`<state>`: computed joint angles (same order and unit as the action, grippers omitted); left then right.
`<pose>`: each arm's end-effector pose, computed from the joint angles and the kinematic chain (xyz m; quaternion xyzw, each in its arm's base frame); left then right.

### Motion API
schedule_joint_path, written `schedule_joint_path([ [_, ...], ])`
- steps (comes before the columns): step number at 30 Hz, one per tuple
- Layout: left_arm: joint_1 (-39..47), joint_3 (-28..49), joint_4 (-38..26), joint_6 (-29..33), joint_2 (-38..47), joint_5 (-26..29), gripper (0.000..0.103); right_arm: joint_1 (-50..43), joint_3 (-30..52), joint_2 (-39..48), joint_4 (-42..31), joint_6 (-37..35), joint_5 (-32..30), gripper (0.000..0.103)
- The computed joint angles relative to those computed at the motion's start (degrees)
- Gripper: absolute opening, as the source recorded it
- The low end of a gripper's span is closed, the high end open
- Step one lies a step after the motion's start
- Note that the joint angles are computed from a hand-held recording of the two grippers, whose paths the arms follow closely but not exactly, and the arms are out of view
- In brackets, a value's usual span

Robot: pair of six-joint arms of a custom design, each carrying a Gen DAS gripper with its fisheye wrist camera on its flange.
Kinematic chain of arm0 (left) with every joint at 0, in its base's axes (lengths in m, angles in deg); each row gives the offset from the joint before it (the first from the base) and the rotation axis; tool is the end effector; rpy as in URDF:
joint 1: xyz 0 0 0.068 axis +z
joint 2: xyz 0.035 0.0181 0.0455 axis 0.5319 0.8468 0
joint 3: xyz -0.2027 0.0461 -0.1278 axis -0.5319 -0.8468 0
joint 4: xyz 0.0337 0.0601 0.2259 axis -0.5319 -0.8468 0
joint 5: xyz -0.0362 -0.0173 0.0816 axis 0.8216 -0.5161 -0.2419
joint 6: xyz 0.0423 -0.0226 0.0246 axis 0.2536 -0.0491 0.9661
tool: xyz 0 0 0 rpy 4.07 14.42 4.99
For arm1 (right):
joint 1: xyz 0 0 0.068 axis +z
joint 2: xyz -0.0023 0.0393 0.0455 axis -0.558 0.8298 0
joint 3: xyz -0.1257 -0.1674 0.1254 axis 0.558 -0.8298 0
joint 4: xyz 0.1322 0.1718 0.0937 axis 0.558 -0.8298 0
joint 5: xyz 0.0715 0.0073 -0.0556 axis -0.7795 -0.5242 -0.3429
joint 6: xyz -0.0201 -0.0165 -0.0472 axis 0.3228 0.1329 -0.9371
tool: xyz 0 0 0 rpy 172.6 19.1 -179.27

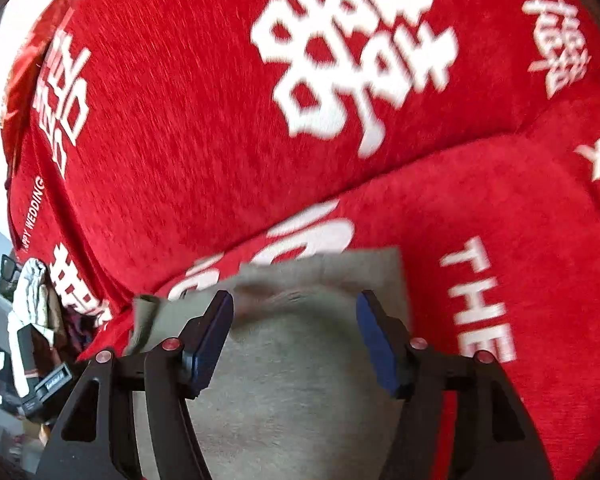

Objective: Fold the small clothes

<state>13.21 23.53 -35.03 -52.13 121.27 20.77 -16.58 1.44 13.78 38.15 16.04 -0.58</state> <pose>0.2773 -0.1049 0.2299 0.0611 0.9484 -0.2080 0.2314 0.1507 0.0449 0.2538 0.2490 0.8863 0.1849 0.3439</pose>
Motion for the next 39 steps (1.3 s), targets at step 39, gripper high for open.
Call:
schedule_joint_path([
  [39, -1.66, 24.46, -10.09, 6.89, 24.22, -17.70, 0.086, 6.15, 23.89, 38.91, -10.02, -6.60, 10.00, 0.068],
])
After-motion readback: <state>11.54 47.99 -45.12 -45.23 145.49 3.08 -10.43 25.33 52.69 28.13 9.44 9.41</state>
